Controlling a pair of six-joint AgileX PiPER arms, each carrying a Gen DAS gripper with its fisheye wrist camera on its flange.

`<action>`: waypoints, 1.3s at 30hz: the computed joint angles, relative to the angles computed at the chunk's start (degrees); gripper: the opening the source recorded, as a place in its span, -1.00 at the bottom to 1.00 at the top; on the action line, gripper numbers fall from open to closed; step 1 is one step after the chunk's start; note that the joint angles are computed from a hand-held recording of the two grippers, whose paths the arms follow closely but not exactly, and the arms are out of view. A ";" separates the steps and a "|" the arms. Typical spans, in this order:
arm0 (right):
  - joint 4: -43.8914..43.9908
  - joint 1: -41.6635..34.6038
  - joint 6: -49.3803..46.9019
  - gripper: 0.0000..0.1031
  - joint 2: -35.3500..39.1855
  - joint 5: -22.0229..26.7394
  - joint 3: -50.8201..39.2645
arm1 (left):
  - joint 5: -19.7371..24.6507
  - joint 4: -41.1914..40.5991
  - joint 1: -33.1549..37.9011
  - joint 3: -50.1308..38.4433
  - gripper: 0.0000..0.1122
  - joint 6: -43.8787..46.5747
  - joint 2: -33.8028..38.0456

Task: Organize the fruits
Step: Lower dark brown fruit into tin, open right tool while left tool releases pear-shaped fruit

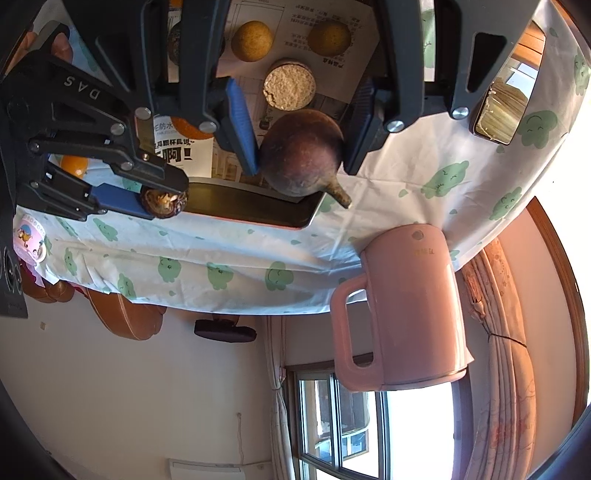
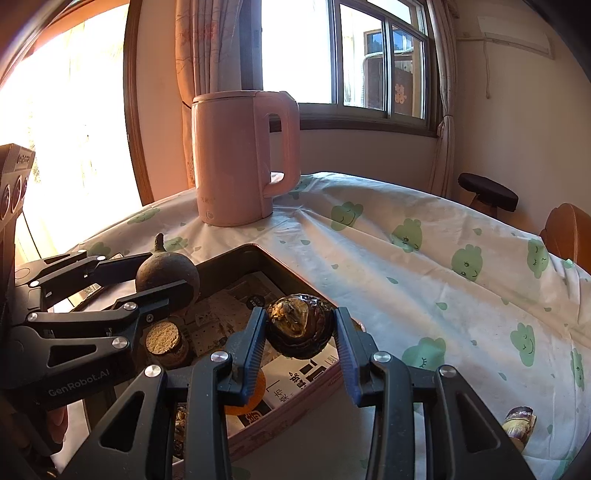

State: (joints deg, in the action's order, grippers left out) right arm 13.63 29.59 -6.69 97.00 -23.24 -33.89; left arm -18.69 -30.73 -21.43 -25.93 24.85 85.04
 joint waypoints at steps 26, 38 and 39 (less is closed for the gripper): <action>-2.51 -0.69 1.93 -0.24 2.87 1.21 -1.80 | -0.72 -22.61 -3.87 -4.36 -0.12 21.64 5.47; -4.31 -0.89 3.67 -0.15 2.79 0.98 -1.59 | -3.19 -25.63 -5.20 -4.02 -0.02 24.27 4.97; -4.38 -0.86 3.72 -0.06 2.68 0.74 -1.43 | -4.01 -26.51 -5.58 -3.98 0.00 24.89 4.90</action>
